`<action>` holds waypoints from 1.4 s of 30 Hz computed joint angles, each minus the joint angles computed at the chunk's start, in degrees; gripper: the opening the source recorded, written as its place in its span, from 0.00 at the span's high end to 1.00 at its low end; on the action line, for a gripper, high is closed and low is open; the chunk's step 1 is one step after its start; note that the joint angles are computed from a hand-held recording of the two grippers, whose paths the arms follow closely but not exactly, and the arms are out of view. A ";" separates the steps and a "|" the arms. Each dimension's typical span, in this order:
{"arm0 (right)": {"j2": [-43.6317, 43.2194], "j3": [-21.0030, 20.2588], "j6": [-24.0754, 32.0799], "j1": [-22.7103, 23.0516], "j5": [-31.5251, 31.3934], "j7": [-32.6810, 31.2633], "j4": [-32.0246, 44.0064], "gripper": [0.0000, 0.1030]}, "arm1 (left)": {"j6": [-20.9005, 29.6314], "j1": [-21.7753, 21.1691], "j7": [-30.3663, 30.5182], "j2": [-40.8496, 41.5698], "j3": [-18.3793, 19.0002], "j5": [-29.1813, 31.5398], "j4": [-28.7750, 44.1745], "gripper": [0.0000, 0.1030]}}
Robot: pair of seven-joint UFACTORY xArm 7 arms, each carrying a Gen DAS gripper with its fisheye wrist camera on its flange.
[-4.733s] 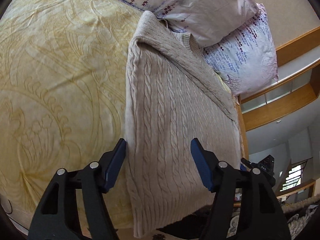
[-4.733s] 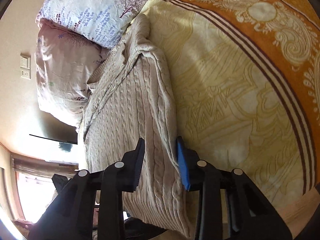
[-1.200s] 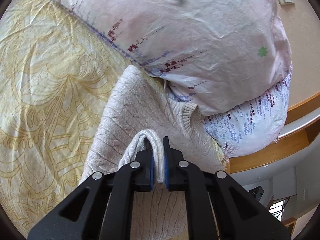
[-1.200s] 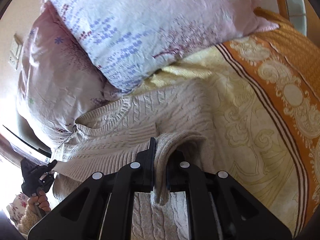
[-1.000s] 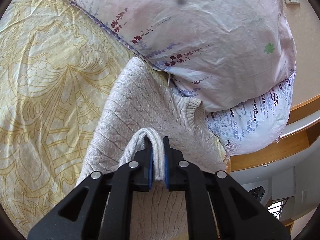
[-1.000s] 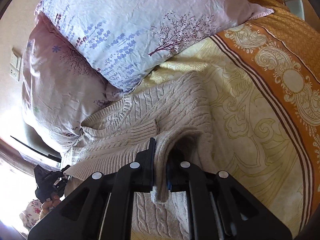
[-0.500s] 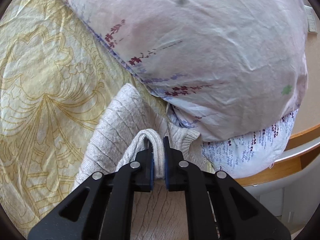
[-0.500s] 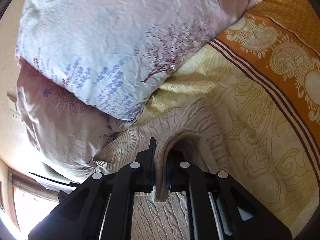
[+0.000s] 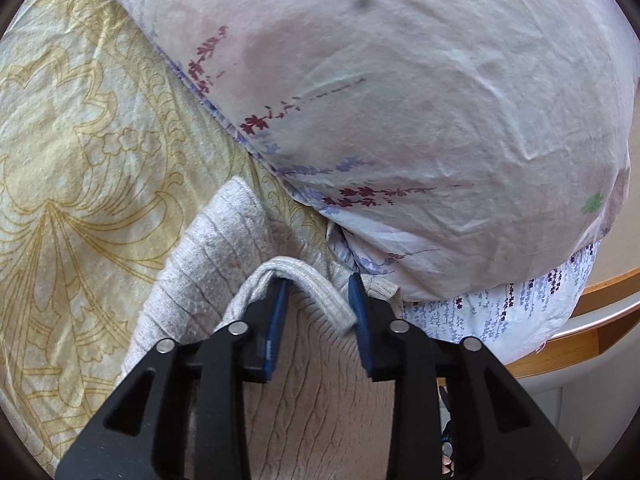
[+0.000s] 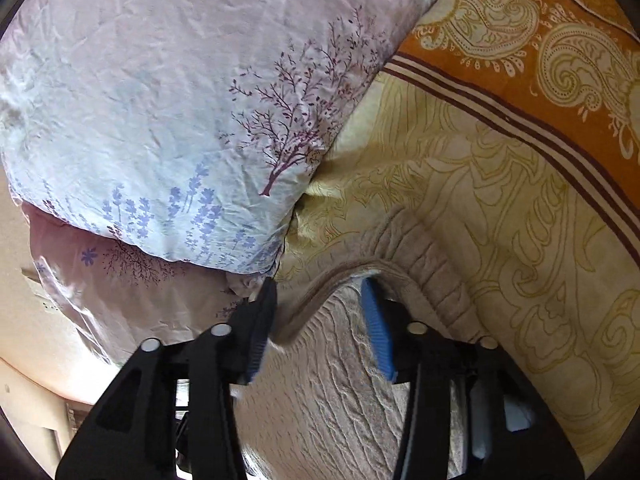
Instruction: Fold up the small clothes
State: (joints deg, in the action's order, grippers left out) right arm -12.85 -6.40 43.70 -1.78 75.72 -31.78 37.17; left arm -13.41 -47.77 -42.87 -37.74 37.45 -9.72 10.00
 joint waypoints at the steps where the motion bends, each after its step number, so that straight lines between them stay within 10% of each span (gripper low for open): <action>1: -0.09 0.24 -0.46 0.03 -0.51 0.17 -0.04 0.51 | 0.74 0.66 0.09 0.35 -1.03 0.10 0.47 0.62; 7: -1.07 0.59 -2.09 0.45 -1.18 0.11 -1.42 0.51 | 1.56 0.01 0.92 1.67 -2.03 0.08 2.56 0.42; 13: -11.09 0.74 -10.68 0.10 -12.18 2.88 -7.31 0.51 | 13.22 23.01 2.56 -5.68 -23.40 -0.52 0.50 0.21; 23: -23.87 -6.01 -6.60 0.19 -30.68 1.77 -16.90 0.55 | 40.18 31.91 9.18 -31.05 -34.67 -1.02 -7.84 0.44; 28: -25.64 -6.24 -5.78 1.84 -35.71 3.42 -19.17 0.71 | 42.91 30.01 9.07 -33.90 -37.22 -2.47 -9.30 0.54; 33: -27.84 -6.71 -4.67 2.51 -38.46 5.57 -19.72 0.87 | 44.60 29.52 9.63 -28.80 -39.45 -1.52 -7.01 0.85; 42: -36.94 -8.92 2.37 0.05 -40.46 11.66 -21.73 0.90 | 45.75 31.72 13.67 -27.46 -36.88 -1.82 -5.86 0.90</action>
